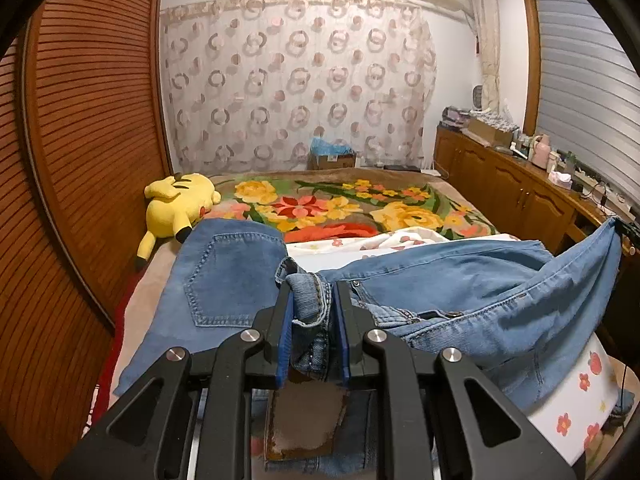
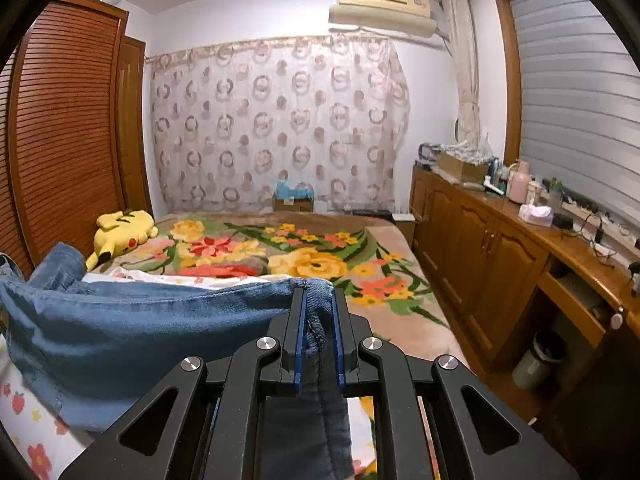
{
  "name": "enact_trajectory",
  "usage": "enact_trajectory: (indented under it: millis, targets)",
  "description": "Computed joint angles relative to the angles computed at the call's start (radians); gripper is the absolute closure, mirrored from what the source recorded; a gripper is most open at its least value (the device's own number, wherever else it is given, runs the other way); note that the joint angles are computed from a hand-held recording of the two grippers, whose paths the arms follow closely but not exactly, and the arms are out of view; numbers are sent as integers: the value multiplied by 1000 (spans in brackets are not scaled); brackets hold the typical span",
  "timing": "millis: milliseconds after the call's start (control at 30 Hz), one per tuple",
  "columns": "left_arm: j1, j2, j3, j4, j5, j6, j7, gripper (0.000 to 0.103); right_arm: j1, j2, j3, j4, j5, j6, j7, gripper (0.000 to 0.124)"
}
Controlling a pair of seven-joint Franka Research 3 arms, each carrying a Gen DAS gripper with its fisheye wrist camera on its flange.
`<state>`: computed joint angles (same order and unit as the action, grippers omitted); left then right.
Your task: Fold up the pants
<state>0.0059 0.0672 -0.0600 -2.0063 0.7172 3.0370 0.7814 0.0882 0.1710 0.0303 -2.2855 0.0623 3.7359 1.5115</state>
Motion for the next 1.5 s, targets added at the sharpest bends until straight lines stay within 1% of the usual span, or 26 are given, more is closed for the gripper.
enact_trajectory:
  millis: [33,67,133,200,300,367,400,433,467,500,567,667,767,933,1000,1033,1067,1100,1133,1167,1233,1267,1333,1400,1467,1500]
  targets:
    - [6,18,-10,20,-48,-9,45,83,-1,-2,-1,18,1,-36,0,113]
    - [6,27,-13,33,-68,-13,65,83,-6,-21,1,33,-7,-80,6,113]
    - [-2,48,-11,66,-77,-34,87,83,10,-45,-7,54,21,-119,-39,113]
    - [-8,75,-6,106,-86,-50,104,83,5,-32,-5,102,12,-151,-50,113]
    - [-9,137,-10,189,-139,-84,162,83,13,3,-10,175,42,-196,-90,113]
    - [-12,186,-11,251,-172,-112,201,83,43,41,-29,235,100,-230,-147,113]
    - [-9,216,-17,288,-196,-126,230,83,76,62,-53,272,150,-256,-191,113]
    - [-10,233,-17,308,-213,-133,246,83,96,87,-66,294,183,-264,-219,113]
    - [-9,255,-19,332,-231,-141,267,83,133,113,-97,330,230,-285,-256,113]
    - [-11,272,-18,351,-242,-149,283,83,173,138,-134,369,275,-313,-290,113]
    - [-15,312,-18,395,-266,-169,314,83,266,192,-231,450,349,-377,-331,113]
    - [-15,359,-21,449,-305,-202,354,83,335,253,-323,547,360,-458,-309,113]
    - [-16,395,-22,493,-332,-229,388,82,351,296,-359,617,323,-521,-256,113]
    - [-36,408,-5,509,-330,-248,400,79,330,344,-360,701,259,-614,-185,112]
    - [-46,404,7,507,-318,-250,391,76,318,350,-353,721,235,-640,-163,112]
    - [-54,395,17,497,-305,-243,379,73,311,350,-349,730,222,-651,-152,112]
    - [-59,389,26,491,-294,-238,366,67,302,347,-340,731,211,-656,-146,112]
    - [-65,378,35,480,-281,-231,347,63,298,340,-336,729,197,-660,-138,112]
    - [-64,373,37,473,-275,-225,338,56,292,343,-331,736,184,-664,-129,112]
    - [-63,361,40,457,-268,-212,329,52,285,339,-325,734,171,-667,-122,112]
    - [-46,353,26,447,-276,-203,340,50,269,334,-310,733,146,-671,-111,112]
    - [-41,344,22,437,-278,-205,347,43,262,333,-303,732,133,-671,-103,112]
    - [-43,330,32,416,-265,-191,332,34,255,331,-297,728,105,-672,-84,112]
    - [-29,317,25,394,-275,-174,331,33,252,332,-295,729,76,-674,-60,112]
    - [12,308,-17,370,-332,-153,379,33,242,337,-287,734,50,-673,-41,112]
    - [22,305,-28,362,-352,-147,396,33,236,341,-281,738,39,-674,-33,112]
